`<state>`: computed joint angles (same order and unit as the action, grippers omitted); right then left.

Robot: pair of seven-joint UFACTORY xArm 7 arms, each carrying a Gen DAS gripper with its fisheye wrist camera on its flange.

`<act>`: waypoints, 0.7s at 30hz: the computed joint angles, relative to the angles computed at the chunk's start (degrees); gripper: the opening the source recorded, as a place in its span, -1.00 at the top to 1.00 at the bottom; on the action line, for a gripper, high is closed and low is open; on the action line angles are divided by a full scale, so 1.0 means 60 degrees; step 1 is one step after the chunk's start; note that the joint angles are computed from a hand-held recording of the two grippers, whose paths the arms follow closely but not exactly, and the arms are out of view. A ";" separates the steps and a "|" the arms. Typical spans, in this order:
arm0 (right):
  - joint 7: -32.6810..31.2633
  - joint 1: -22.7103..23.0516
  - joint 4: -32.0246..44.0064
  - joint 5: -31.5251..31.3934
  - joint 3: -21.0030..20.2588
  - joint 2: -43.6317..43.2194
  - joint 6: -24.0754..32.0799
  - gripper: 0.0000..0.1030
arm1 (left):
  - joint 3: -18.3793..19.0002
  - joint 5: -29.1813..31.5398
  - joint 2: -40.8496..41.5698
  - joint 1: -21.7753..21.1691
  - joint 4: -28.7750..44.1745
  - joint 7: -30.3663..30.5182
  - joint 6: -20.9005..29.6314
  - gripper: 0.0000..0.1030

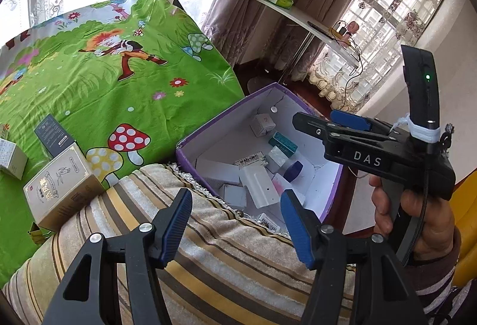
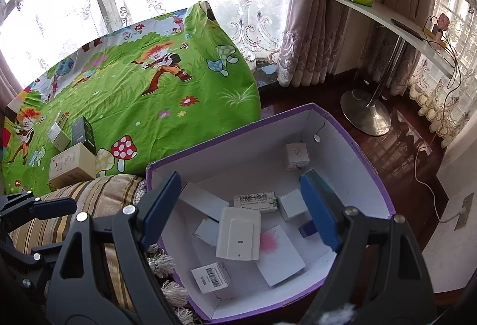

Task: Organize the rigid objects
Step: 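Move both grippers back over the items on the bed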

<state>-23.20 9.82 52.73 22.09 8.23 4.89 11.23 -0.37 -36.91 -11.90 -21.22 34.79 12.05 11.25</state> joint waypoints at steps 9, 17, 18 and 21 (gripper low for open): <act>-0.1194 0.0515 0.0091 0.1187 0.0499 -0.0099 0.0472 -0.64 | 0.0255 0.1215 -0.1145 0.1035 -0.1067 -0.1407 0.0011 -0.22; -0.1563 0.1047 0.0371 0.1536 0.0627 -0.0031 0.0943 -0.64 | 0.0364 0.3409 -0.2868 0.3217 -0.2548 -0.3358 0.0702 -0.22; -0.1519 0.1117 0.0398 0.1470 0.0644 -0.0005 0.0986 -0.64 | 0.0443 0.3650 -0.3101 0.3497 -0.2722 -0.3481 0.0833 -0.22; -0.1573 0.1290 0.0471 0.1479 0.0757 0.0059 0.1191 -0.65 | 0.0587 0.4362 -0.3708 0.4396 -0.3167 -0.3774 0.1247 -0.22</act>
<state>-32.64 17.56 55.55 30.96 12.77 5.24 18.37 3.15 -10.73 -34.14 5.16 15.78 -10.59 18.73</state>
